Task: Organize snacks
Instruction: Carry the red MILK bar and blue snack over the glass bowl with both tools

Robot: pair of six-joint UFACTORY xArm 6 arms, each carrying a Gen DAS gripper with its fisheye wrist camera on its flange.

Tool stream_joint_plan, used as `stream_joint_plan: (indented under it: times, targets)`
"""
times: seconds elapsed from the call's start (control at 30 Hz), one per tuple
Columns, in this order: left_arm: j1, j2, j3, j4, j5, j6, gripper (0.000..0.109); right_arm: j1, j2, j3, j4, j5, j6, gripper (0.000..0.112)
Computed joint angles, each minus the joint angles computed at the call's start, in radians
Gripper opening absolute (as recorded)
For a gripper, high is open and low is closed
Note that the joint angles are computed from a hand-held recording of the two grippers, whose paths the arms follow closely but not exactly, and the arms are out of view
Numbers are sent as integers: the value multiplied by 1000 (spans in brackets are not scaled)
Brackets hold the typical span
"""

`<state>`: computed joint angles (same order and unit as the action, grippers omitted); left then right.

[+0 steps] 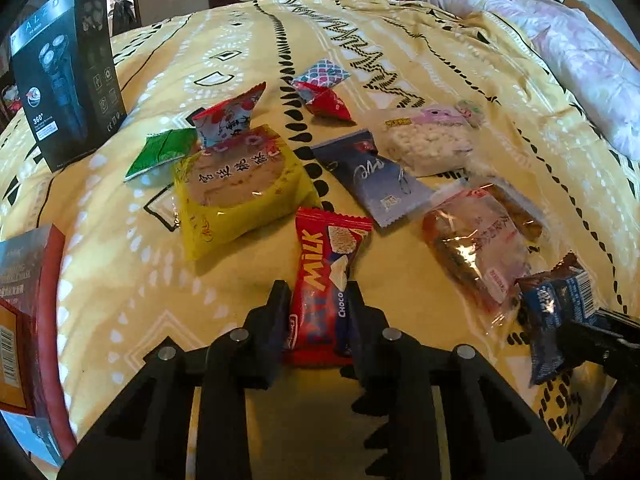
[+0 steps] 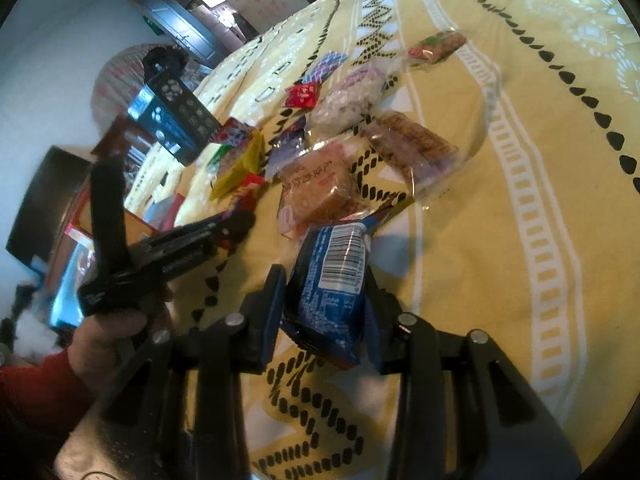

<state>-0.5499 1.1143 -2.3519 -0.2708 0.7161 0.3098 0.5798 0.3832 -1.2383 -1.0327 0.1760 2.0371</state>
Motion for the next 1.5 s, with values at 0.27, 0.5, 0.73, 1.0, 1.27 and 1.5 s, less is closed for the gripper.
stream_joint_plan:
  times: [0.27,0.5,0.73,1.0,1.27,1.5]
  targets:
    - [-1,-99,177,-1,-95,6,24,86,-18,-65,204,340,-248,77]
    - [-7,-109,199,13,-114,-27,24,117,11,-143,294,474,-286,82]
    - [-11,-117,211,33,-119,-42,24,130,89,-222,371,528,-382,57]
    - [-11,-214,339,-8,-180,1,24,125,13,-137,289,472,-315,46]
    - [5,-354,486,53,-224,-56,24,141,3,-184,259,504,-342,46]
    - [22,-489,665,122,-282,-91,24,155,42,-255,303,472,-410,46]
